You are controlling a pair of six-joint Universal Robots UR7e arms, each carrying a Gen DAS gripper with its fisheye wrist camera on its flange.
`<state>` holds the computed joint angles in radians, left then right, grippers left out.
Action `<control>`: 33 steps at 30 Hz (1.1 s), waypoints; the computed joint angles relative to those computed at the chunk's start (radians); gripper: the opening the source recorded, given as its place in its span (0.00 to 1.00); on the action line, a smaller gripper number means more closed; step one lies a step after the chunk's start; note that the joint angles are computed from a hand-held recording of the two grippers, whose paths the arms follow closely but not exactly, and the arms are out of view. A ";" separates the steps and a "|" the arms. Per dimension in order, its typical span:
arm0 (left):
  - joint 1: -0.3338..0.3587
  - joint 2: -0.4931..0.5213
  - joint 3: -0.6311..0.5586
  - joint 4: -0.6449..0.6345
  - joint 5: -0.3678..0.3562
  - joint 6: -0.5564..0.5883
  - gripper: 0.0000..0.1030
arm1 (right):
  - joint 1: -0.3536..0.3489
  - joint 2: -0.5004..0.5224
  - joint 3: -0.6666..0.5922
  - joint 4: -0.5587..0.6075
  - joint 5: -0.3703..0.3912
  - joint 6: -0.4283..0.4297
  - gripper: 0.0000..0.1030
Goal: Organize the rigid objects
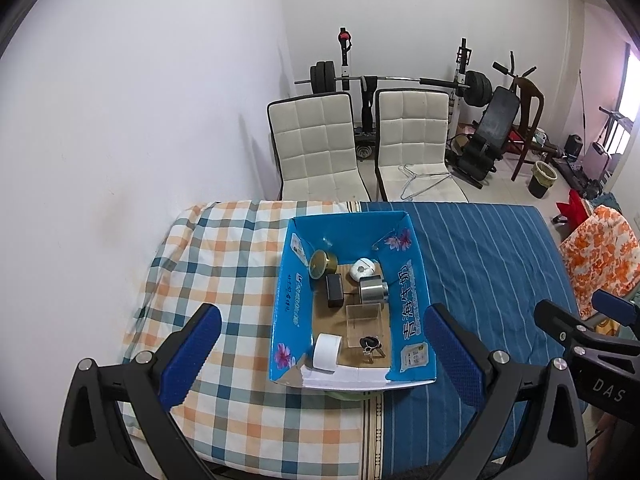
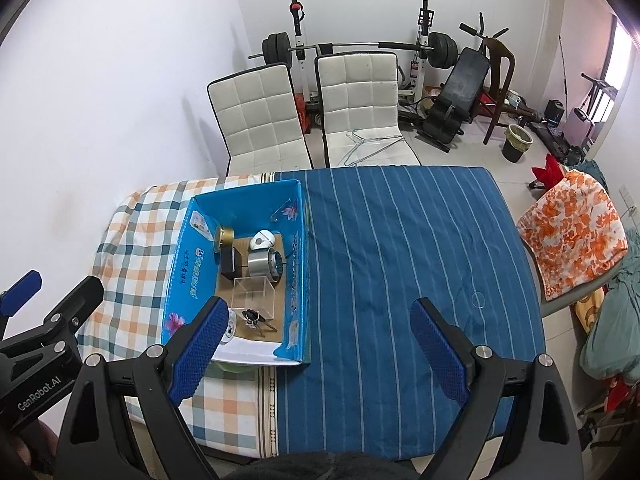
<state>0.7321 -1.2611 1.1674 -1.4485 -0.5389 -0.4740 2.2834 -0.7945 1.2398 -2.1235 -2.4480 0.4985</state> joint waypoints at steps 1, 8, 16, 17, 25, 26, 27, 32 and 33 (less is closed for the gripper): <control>-0.001 -0.001 0.001 0.001 0.002 -0.001 1.00 | 0.000 0.000 -0.001 0.002 0.002 0.002 0.92; 0.001 -0.004 0.003 -0.001 0.002 0.004 1.00 | 0.003 0.007 -0.016 0.012 0.005 0.006 0.92; 0.002 -0.008 0.004 0.009 0.011 -0.005 1.00 | 0.005 0.008 -0.017 0.012 0.011 0.012 0.92; 0.002 -0.008 0.003 0.010 0.011 -0.005 1.00 | 0.005 0.008 -0.017 0.011 0.011 0.011 0.92; 0.005 -0.009 0.002 0.016 0.012 -0.005 1.00 | 0.006 0.010 -0.016 0.012 0.012 0.014 0.92; 0.005 -0.010 0.002 0.014 0.012 -0.004 1.00 | 0.006 0.010 -0.016 0.014 0.010 0.017 0.92; 0.006 -0.009 0.001 0.018 0.014 -0.007 1.00 | 0.006 0.008 -0.015 0.015 0.011 0.015 0.92; 0.005 -0.013 0.005 0.027 0.018 -0.017 1.00 | 0.003 0.002 -0.007 0.020 0.013 0.014 0.92; 0.005 -0.016 0.010 0.025 0.019 -0.020 1.00 | 0.003 0.001 -0.005 0.017 0.013 0.012 0.92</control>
